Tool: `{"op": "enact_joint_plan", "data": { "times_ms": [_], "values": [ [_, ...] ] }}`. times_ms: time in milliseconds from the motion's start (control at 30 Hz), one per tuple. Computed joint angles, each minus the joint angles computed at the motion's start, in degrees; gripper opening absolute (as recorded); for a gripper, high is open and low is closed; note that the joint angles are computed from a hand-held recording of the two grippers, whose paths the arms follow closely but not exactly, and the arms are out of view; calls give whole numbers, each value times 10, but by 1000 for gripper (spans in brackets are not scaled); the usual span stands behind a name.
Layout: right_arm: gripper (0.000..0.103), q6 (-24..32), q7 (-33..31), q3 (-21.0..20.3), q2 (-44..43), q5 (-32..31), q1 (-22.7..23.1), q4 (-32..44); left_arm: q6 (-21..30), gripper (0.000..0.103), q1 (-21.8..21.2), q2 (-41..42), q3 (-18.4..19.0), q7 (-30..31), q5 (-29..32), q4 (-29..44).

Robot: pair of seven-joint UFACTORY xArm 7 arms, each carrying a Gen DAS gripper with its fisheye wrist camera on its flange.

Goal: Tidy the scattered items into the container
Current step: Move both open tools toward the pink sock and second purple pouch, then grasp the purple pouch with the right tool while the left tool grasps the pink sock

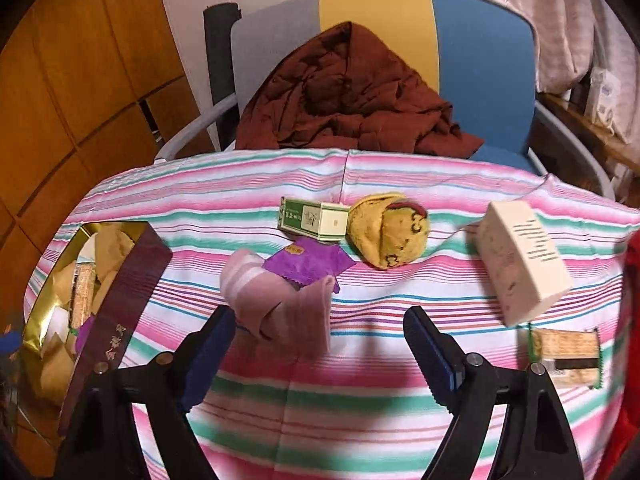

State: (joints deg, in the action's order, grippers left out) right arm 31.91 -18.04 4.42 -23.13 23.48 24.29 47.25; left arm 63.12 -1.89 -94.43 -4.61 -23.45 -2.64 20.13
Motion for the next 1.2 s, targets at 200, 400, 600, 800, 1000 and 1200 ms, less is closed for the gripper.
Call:
{"op": "enact_joint_plan", "data": {
  "times_ms": [200,400,600,800,1000,1200],
  "values": [
    [85,45,-100,-47,31,127,47,19,-52,56,-29,73,-35,-9,-17,4],
    [85,146,-225,-77,13,301,59,34,-84,56,-52,115,-48,-28,-17,9],
    [77,2,-85,13,35,149,-18,38,-93,57,-69,137,-52,-42,-15,9],
    [67,35,-24,17,128,114,-17,94,-106,56,-89,165,-63,-52,-14,13],
    [57,53,-11,22,153,108,-30,108,-129,57,-102,202,-67,-65,-16,17],
    [52,122,15,12,143,106,-53,129,-181,59,-105,280,-51,-81,-28,29]
  ]
}}
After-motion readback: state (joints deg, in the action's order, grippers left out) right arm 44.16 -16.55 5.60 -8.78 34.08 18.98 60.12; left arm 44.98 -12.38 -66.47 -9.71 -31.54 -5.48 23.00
